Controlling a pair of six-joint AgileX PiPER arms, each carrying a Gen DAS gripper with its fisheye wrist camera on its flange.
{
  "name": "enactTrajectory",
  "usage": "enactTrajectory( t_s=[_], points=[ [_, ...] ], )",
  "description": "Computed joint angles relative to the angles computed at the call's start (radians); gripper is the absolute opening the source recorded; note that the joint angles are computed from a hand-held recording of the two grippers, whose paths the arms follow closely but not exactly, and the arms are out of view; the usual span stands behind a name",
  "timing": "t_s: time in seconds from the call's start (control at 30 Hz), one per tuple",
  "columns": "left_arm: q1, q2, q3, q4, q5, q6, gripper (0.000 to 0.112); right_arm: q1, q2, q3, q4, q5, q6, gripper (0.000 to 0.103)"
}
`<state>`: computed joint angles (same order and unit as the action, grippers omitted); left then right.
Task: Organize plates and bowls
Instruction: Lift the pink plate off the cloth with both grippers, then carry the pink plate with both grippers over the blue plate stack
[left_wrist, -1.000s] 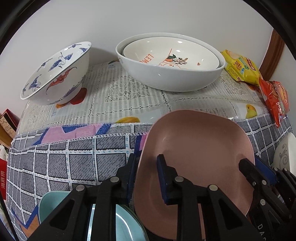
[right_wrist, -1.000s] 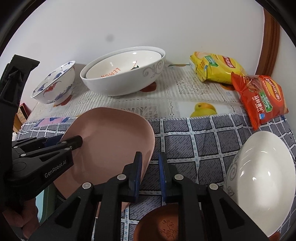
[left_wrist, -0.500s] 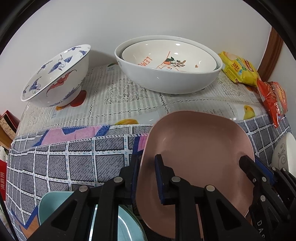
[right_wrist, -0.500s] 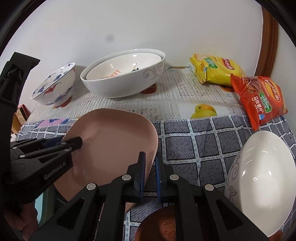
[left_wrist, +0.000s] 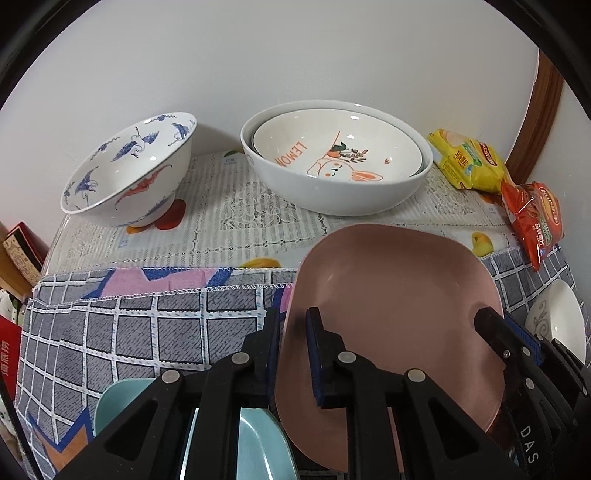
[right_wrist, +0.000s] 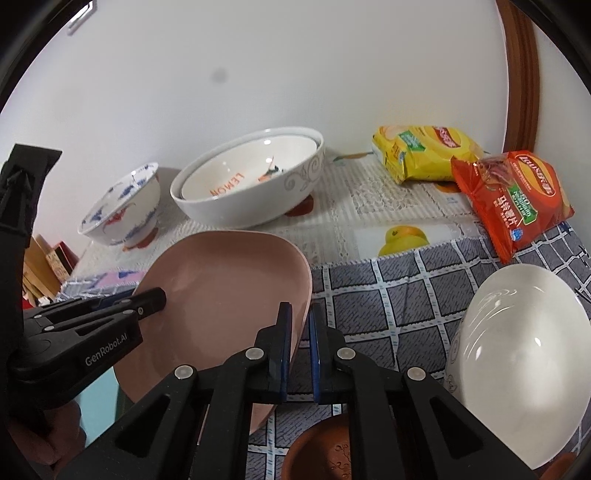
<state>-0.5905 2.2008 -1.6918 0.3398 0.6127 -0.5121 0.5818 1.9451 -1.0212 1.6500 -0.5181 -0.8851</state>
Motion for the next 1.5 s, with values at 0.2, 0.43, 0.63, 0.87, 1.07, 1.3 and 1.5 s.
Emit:
enactTrajectory(
  t_s=[0.2, 0.43, 0.63, 0.87, 1.07, 1.3, 1.5],
  points=[
    [-0.018, -0.016, 0.009, 0.042, 0.026, -0.046, 0.014, 0.015, -0.028, 0.017, -0.019, -0.017, 0.027, 0.008],
    [-0.046, -0.074, 0.088, 0.148, 0.027, -0.167, 0.014, 0.024, -0.07, 0.043, -0.027, 0.001, 0.043, 0.008],
    [-0.032, -0.124, 0.163, 0.179, 0.021, -0.22, 0.014, 0.054, -0.057, 0.025, -0.017, -0.001, 0.024, 0.008],
    [-0.008, -0.207, 0.274, 0.215, -0.007, -0.259, 0.014, 0.101, -0.051, 0.012, -0.037, 0.002, 0.039, 0.008],
    [0.039, -0.282, 0.383, 0.192, -0.075, -0.245, 0.015, 0.174, -0.052, -0.013, 0.004, -0.044, 0.021, 0.009],
    [0.096, -0.349, 0.479, 0.207, -0.113, -0.259, 0.015, 0.219, -0.008, -0.09, 0.058, -0.045, -0.02, 0.009],
    [0.143, -0.388, 0.552, 0.21, -0.149, -0.26, 0.015, 0.253, 0.035, -0.155, 0.09, -0.051, -0.051, 0.009]
  ],
)
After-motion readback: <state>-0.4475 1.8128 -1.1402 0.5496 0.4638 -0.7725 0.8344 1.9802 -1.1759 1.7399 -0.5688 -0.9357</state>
